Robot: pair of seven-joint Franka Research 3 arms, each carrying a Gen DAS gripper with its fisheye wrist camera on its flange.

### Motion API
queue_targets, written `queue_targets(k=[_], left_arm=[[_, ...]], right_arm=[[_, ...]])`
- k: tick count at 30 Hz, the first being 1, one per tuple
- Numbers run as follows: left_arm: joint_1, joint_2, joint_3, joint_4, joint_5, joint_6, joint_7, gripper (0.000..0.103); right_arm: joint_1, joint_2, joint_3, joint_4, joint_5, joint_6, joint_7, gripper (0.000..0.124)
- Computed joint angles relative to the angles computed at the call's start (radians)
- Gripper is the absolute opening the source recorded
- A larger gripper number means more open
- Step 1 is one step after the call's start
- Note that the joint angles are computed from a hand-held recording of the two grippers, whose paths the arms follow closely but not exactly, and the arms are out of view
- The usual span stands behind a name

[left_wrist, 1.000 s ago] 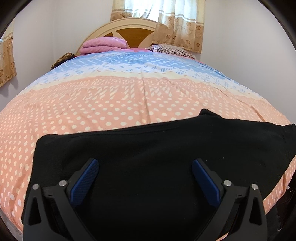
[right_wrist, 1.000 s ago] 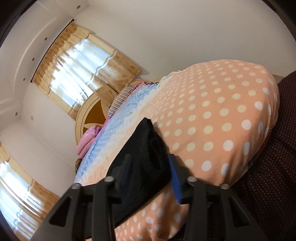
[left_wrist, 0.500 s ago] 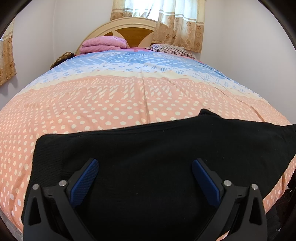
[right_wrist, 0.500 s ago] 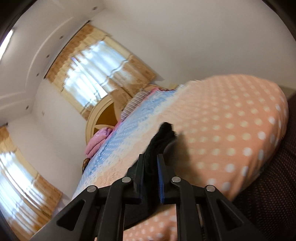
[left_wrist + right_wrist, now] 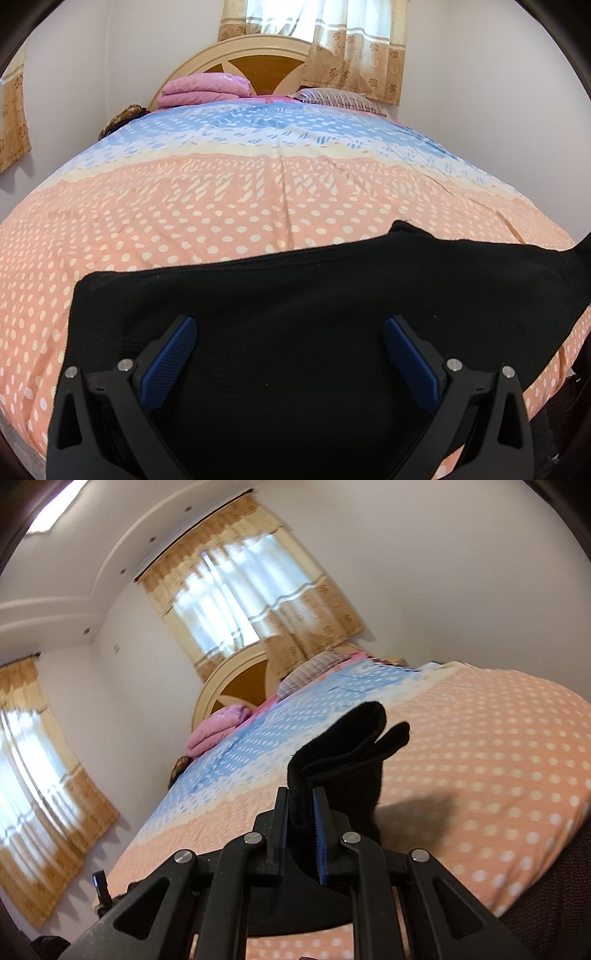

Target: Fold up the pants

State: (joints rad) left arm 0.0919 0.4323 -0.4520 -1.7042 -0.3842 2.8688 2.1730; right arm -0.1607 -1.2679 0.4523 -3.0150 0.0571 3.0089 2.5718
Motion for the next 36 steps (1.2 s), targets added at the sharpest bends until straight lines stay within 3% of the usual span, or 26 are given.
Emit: queue_targets(k=[8,19,30,36], left_arm=[[0.033,-0.028,-0.043,-0.013,-0.074,-0.004,0.075,0.103],[0.02,-0.049,-0.032,0.0,-0.181,-0.054,0.163,0.103],[-0.016,-0.096,-0.008,-0.004,-0.377,-0.176,0.321,0.103],[-0.073,-0.107,0.038,0.0,-0.422,-0.249,0.361,0.103]], right_arm=[[0.018,0.214,0.027,0.133,-0.009,0.089,-0.078,0.012],[0.028,0.516,0.087,0.273,0.026,0.212,-0.188,0.012],[-0.039,0.826,0.226,0.44,0.063,0.268,-0.321,0.012],[-0.141,0.938,0.346,0.522,0.04,0.253,-0.371,0.012]])
